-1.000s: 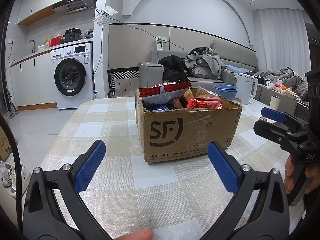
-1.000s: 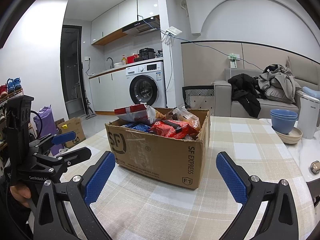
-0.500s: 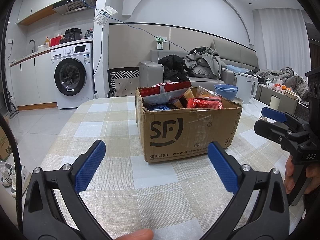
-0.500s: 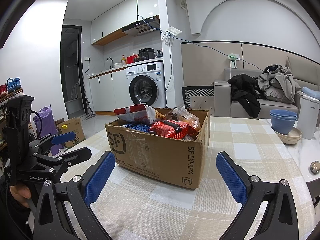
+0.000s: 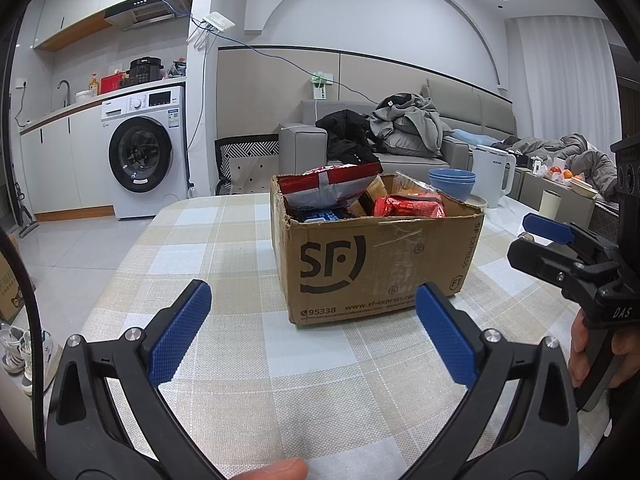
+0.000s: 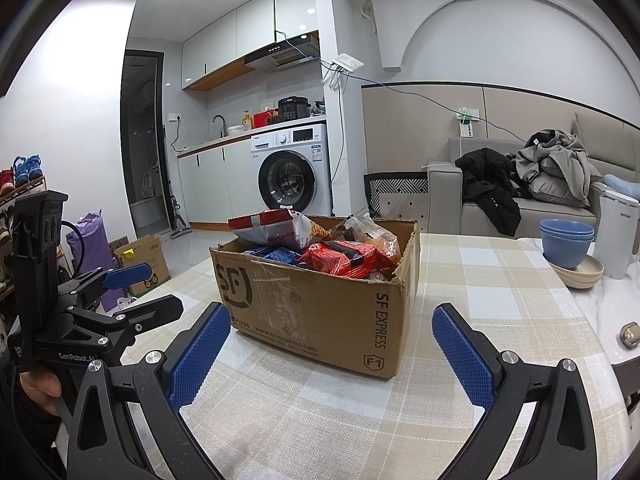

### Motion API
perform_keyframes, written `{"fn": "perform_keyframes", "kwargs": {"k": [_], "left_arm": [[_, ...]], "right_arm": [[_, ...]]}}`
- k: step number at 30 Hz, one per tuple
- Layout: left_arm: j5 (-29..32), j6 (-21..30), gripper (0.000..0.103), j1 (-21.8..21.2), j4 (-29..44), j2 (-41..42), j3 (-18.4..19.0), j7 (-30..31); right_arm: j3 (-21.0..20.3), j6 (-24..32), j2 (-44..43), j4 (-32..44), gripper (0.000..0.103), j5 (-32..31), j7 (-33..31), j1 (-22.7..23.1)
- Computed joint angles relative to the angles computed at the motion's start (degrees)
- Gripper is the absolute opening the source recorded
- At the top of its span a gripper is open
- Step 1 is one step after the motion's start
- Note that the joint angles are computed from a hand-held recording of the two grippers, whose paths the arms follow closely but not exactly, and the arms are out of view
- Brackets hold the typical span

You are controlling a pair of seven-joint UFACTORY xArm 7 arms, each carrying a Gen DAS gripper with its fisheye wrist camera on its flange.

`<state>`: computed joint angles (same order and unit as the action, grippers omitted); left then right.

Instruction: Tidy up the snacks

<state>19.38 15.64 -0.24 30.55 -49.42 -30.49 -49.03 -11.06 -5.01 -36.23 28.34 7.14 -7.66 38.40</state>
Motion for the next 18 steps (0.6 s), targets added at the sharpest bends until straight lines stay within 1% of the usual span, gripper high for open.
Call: {"fn": "perform_keyframes", "kwargs": {"k": [18], "left_arm": [[0.2,-0.4,0.102,0.1,-0.2,-0.2,-0.1,-0.3]], "right_arm": [[-0.3,0.0,-0.1,-0.1,0.103,-0.1,-0.1,0.1]]}}
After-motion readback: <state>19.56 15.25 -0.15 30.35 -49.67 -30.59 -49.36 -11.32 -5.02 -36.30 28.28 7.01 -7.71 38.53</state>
